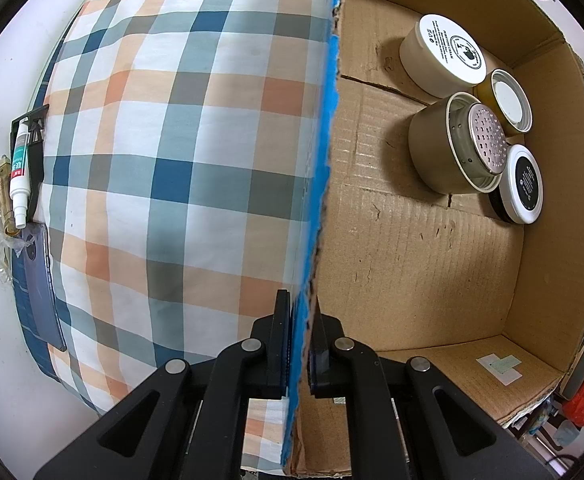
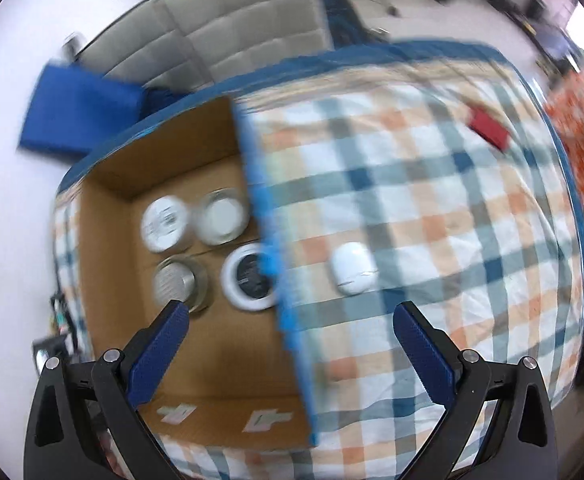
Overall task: Organize rigid objects
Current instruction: 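Move the right gripper back to the white egg-shaped case, then grasp the white egg-shaped case with the right gripper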
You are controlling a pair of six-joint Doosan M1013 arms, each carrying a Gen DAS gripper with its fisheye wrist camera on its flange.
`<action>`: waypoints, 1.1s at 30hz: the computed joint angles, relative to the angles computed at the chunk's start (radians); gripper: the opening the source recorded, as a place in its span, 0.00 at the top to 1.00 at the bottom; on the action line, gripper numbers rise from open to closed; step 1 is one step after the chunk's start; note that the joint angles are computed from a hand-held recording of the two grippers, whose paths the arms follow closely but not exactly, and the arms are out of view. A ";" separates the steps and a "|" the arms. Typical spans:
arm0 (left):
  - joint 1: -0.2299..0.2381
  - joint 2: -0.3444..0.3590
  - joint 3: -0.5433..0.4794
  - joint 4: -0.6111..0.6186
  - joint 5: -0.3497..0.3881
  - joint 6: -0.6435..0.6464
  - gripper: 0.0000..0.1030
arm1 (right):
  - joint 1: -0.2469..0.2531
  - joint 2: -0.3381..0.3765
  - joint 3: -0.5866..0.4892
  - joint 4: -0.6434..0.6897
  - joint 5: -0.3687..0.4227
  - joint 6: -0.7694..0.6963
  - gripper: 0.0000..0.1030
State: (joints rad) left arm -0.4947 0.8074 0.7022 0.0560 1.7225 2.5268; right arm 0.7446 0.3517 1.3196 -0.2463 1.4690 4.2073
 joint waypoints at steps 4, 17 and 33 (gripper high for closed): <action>-0.001 -0.002 0.004 0.004 -0.004 0.003 0.95 | 0.032 -0.053 0.142 0.007 -0.098 0.207 0.00; -0.007 -0.013 0.022 0.019 -0.018 0.011 0.95 | -0.017 -0.079 0.370 0.097 -0.463 0.139 0.25; -0.006 -0.011 0.026 0.015 -0.020 0.010 0.95 | -0.007 -0.115 0.434 0.171 -0.532 0.132 0.28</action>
State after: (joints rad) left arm -0.5005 0.7960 0.7282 0.0714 1.7020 2.5368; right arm 0.7374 0.2367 1.7532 -0.0749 0.9371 4.3391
